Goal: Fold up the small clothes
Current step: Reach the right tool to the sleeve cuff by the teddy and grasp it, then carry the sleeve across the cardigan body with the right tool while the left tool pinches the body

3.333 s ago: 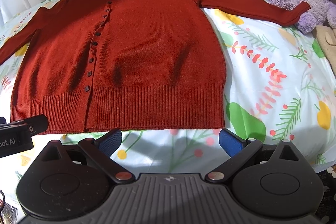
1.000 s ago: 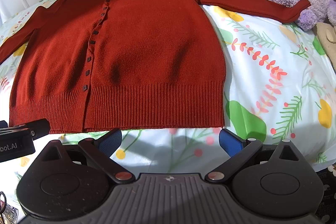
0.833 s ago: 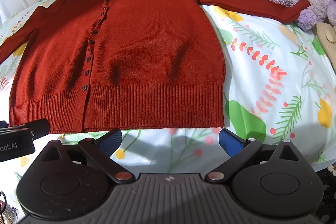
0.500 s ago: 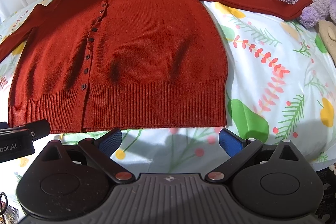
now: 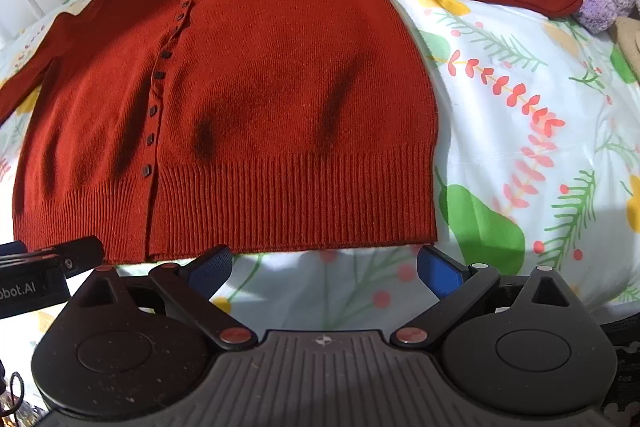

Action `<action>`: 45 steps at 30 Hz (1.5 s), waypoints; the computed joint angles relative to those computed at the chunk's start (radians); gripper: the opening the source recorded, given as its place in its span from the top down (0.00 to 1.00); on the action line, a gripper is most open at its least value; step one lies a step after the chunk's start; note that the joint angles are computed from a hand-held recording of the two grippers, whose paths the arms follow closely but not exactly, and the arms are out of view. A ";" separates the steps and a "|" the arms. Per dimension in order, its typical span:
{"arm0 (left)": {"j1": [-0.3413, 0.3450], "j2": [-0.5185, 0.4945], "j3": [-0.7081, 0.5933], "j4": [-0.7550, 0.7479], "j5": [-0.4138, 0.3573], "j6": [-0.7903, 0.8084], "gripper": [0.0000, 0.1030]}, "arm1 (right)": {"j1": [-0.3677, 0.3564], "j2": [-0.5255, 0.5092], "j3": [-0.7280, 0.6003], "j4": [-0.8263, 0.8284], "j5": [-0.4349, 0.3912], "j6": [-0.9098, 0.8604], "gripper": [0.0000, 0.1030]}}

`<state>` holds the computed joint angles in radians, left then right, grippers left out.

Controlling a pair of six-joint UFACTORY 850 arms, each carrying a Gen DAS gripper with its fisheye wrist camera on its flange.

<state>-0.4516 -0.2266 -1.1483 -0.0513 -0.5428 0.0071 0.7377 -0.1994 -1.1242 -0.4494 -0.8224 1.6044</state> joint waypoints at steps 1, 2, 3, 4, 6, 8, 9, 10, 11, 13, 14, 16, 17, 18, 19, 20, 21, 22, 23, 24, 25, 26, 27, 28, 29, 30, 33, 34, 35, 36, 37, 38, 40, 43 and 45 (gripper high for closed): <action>0.001 -0.006 -0.006 -0.011 -0.001 0.008 0.00 | -0.005 0.009 0.011 -0.006 0.022 0.007 0.04; 0.003 -0.012 -0.011 -0.033 -0.001 0.026 0.00 | -0.010 0.020 0.026 -0.021 0.048 0.021 0.04; 0.007 -0.018 -0.016 -0.065 0.000 0.053 0.00 | -0.013 0.035 0.045 -0.059 0.077 0.052 0.04; 0.010 -0.024 -0.021 -0.100 0.001 0.082 0.00 | -0.012 0.051 0.068 -0.130 0.098 0.114 0.04; 0.013 -0.041 -0.036 -0.148 -0.001 0.120 0.00 | -0.005 0.085 0.120 -0.340 0.087 0.305 0.04; 0.012 -0.065 -0.058 -0.154 -0.008 0.110 0.00 | 0.003 0.125 0.172 -0.549 0.012 0.494 0.04; 0.011 -0.081 -0.073 -0.148 -0.016 0.089 0.00 | 0.007 0.146 0.204 -0.654 -0.037 0.585 0.04; 0.011 -0.095 -0.087 -0.148 -0.020 0.073 0.00 | 0.002 0.168 0.244 -0.752 -0.074 0.664 0.04; 0.011 -0.107 -0.097 -0.155 -0.018 0.062 0.00 | -0.019 0.188 0.277 -0.808 -0.087 0.707 0.04; 0.017 -0.136 -0.124 -0.174 -0.014 0.038 0.00 | -0.103 0.231 0.313 -0.795 -0.050 0.716 0.04; 0.019 -0.153 -0.141 -0.178 -0.011 0.021 0.00 | -0.148 0.254 0.331 -0.785 -0.032 0.741 0.04; 0.020 -0.191 -0.184 -0.149 -0.017 -0.050 0.00 | -0.231 0.294 0.383 -0.833 -0.021 0.860 0.04; 0.021 -0.209 -0.203 -0.138 -0.014 -0.077 0.00 | -0.274 0.310 0.410 -0.863 -0.019 0.920 0.04; 0.021 -0.223 -0.217 -0.122 -0.004 -0.109 0.00 | -0.321 0.325 0.433 -0.887 -0.011 0.966 0.05; 0.020 -0.235 -0.230 -0.098 0.011 -0.149 0.00 | -0.364 0.337 0.456 -0.901 -0.001 1.001 0.08; 0.019 -0.247 -0.241 -0.074 0.029 -0.183 0.00 | -0.413 0.345 0.475 -0.925 0.029 1.029 0.18; 0.017 -0.258 -0.251 -0.050 0.048 -0.213 0.00 | -0.463 0.345 0.485 -0.942 0.064 1.053 0.23; 0.015 -0.270 -0.263 -0.022 0.058 -0.248 0.00 | -0.511 0.337 0.490 -0.951 0.103 1.075 0.30; 0.012 -0.283 -0.277 0.007 0.060 -0.287 0.00 | -0.554 0.326 0.495 -0.970 0.142 1.106 0.37; 0.013 -0.296 -0.292 0.016 0.061 -0.307 0.00 | -0.593 0.317 0.504 -0.998 0.173 1.149 0.42; 0.014 -0.306 -0.302 0.016 0.059 -0.316 0.00 | -0.631 0.307 0.507 -1.033 0.212 1.186 0.48; 0.013 -0.316 -0.313 0.021 0.054 -0.329 0.00 | -0.653 0.301 0.512 -1.053 0.232 1.209 0.49; 0.010 -0.323 -0.322 0.044 0.057 -0.356 0.00 | -0.672 0.283 0.508 -1.072 0.241 1.232 0.50; 0.008 -0.325 -0.324 0.068 0.066 -0.377 0.00 | -0.686 0.269 0.505 -1.095 0.246 1.252 0.53; 0.006 -0.330 -0.328 0.084 0.067 -0.390 0.00 | -0.699 0.259 0.506 -1.128 0.251 1.281 0.55; 0.004 -0.335 -0.332 0.108 0.066 -0.408 0.00 | -0.710 0.253 0.508 -1.165 0.256 1.318 0.58; -0.005 -0.345 -0.339 0.169 0.062 -0.439 0.00 | -0.732 0.232 0.509 -1.265 0.259 1.427 0.71; -0.008 -0.347 -0.342 0.181 0.059 -0.440 0.00 | -0.730 0.223 0.505 -1.267 0.240 1.432 0.81; -0.008 -0.351 -0.347 0.181 0.053 -0.432 0.00 | -0.734 0.212 0.496 -1.259 0.233 1.418 0.90; -0.006 -0.353 -0.351 0.170 0.048 -0.415 0.00 | -0.732 0.205 0.486 -1.241 0.230 1.390 0.92; -0.003 -0.353 -0.351 0.156 0.048 -0.397 0.00 | -0.718 0.203 0.472 -1.200 0.209 1.332 0.93; 0.001 -0.355 -0.355 0.135 0.044 -0.378 0.00 | -0.701 0.195 0.455 -1.180 0.174 1.281 0.94; 0.014 -0.357 -0.361 0.079 0.041 -0.327 0.00 | -0.644 0.184 0.413 -1.170 0.080 1.164 0.94; 0.036 -0.342 -0.341 -0.039 0.058 -0.198 0.00 | -0.562 0.175 0.352 -1.325 0.053 1.116 0.94; 0.054 -0.340 -0.343 -0.146 0.048 -0.109 0.00 | -0.508 0.163 0.308 -1.491 0.110 1.114 0.94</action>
